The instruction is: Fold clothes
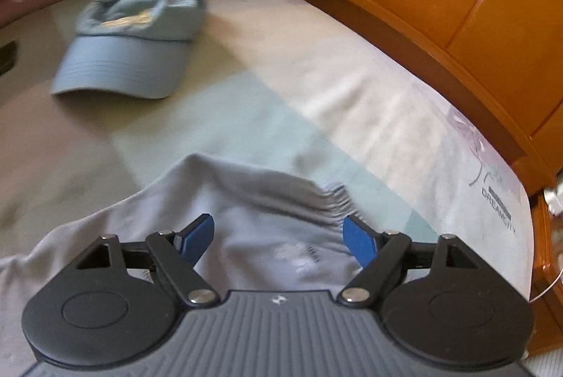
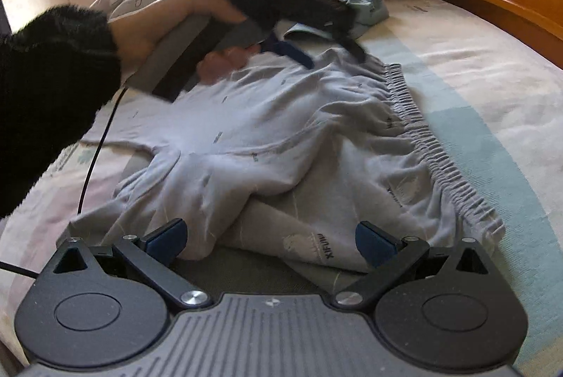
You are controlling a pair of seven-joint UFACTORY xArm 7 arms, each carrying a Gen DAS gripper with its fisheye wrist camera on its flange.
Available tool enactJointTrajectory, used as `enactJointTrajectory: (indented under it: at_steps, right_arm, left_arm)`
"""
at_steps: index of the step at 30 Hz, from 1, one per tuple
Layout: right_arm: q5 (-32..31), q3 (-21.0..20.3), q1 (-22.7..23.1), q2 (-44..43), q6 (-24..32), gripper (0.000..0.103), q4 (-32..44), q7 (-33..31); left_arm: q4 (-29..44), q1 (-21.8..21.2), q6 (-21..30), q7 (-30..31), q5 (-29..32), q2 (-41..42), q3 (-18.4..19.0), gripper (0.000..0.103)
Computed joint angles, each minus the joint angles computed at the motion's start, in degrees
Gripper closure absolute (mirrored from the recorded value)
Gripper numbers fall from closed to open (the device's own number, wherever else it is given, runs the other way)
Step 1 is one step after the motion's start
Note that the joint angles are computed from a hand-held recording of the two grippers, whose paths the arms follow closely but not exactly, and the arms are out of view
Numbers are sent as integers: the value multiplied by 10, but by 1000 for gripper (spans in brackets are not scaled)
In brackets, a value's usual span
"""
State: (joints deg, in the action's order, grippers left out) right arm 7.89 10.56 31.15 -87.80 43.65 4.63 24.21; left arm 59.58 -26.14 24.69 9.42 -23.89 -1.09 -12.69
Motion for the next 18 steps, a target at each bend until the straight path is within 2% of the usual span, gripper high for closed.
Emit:
enactJointTrajectory:
  at_steps: [2,5,7,10,12,15,18]
  right_arm:
    - [2,-2,3,-2,-2,0,-1,0]
    - [8,-11,10,-7,-9,0,-6,-4]
    - [10,-13,13,-6,-11,0,-8,-9]
    - [11,-15,14,-11,-9,0,-11,-13]
    - [14,-19,13,-22,-7,0,-15,-13]
    - [19,-25,10,-39,-5,0,-20,-12]
    - [25,-30,10,-47,-7,0,-23,-13]
  left_arm:
    - [20,0,-18,-44,43,33,-1,23]
    - [49,-5,-53,-137,141,81,8,23]
    - [57,-7,-70,-169,170,95,10,23]
    - [55,4,-63,-168,152,87,-2,23]
    - [38,12,-63,-141,127,64,-12,23]
    - [13,13,-50,-68,45,22,-21,23]
    - [25,3,-13,15,-49,22,-22,22]
